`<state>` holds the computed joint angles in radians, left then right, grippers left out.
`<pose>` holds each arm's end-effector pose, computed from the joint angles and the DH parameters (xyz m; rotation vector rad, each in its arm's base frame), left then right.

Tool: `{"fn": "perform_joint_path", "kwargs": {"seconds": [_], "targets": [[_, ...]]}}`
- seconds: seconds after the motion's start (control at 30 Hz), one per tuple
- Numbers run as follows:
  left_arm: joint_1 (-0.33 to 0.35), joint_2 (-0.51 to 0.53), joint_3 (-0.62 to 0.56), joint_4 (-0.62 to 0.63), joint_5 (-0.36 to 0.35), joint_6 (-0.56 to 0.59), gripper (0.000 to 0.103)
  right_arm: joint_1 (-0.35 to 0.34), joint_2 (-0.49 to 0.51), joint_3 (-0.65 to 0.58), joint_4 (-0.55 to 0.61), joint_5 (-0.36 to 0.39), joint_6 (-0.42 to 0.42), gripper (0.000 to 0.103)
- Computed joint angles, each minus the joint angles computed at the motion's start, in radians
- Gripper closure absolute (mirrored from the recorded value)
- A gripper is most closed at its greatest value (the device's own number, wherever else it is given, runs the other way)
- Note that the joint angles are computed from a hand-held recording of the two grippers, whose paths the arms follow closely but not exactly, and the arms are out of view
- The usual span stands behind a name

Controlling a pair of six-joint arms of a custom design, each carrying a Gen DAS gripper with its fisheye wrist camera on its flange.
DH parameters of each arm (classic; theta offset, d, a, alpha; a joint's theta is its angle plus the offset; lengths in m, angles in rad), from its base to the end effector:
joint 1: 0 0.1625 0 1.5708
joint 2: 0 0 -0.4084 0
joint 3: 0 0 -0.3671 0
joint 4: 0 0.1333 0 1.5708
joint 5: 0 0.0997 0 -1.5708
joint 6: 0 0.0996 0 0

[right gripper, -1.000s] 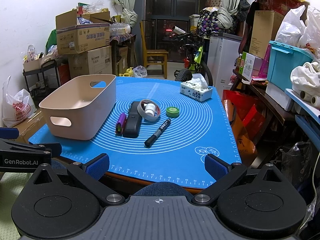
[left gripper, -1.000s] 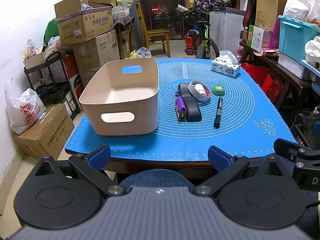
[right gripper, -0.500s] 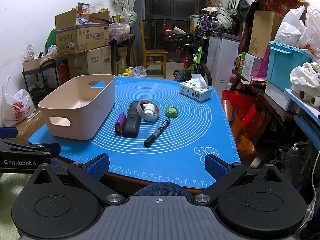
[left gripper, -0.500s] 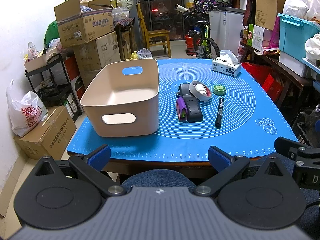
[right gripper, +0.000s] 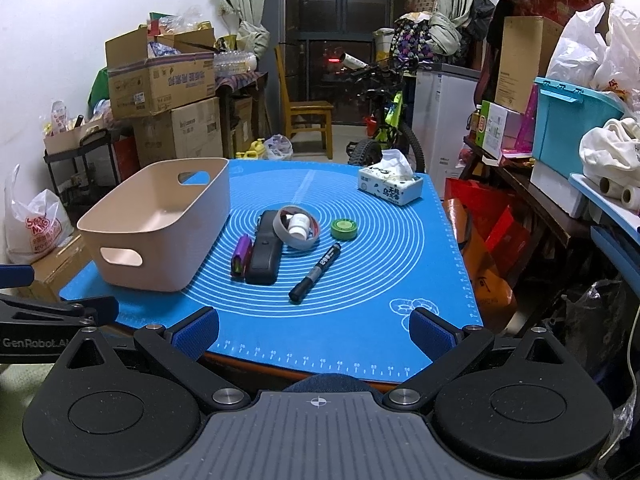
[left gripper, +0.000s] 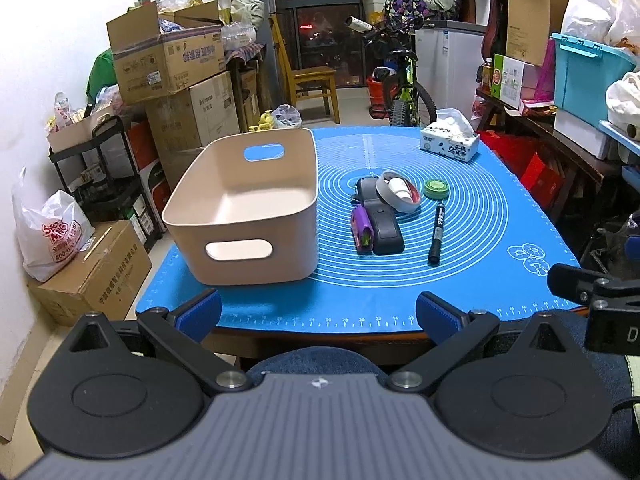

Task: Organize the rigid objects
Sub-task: 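Grip the beige bin rim with the left tool while the right tool approaches the black marker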

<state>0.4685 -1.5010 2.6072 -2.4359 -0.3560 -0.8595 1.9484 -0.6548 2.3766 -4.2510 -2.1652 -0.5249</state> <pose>-0.1488 -0.3293 0.1842 0.4226 2.0286 -1.0535 0.2172 -0.3372 0.0824 0.6624 -2.1923 1.1210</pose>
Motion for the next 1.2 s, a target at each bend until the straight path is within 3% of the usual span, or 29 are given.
{"fn": "perform_joint_path", "kwargs": {"seconds": [0.17, 0.37, 0.63, 0.83, 1.03, 1.2], "targets": [[0.014, -0.012, -0.009, -0.053, 0.017, 0.067, 0.001, 0.008, -0.004, -0.025, -0.008, 0.002, -0.031, 0.002], [0.065, -0.011, -0.049, -0.207, 0.051, 0.23, 0.001, 0.003, -0.037, -0.075, 0.035, 0.022, -0.04, 0.002], [0.173, 0.096, -0.119, -0.641, 0.068, 0.659, 0.001, -0.023, -0.033, -0.192, 0.105, 0.044, -0.068, 0.002], [0.279, 0.167, -0.22, -0.837, 0.039, 0.873, 0.001, -0.047, -0.001, -0.303, 0.173, 0.057, -0.081, 0.002], [0.395, 0.242, -0.349, -0.949, 0.002, 1.049, 0.001, -0.074, 0.066, -0.439, 0.267, 0.032, -0.077, 0.002], [0.474, 0.287, -0.432, -0.951, -0.027, 1.107, 0.001, -0.099, 0.135, -0.553, 0.339, 0.016, -0.06, 0.002]]}}
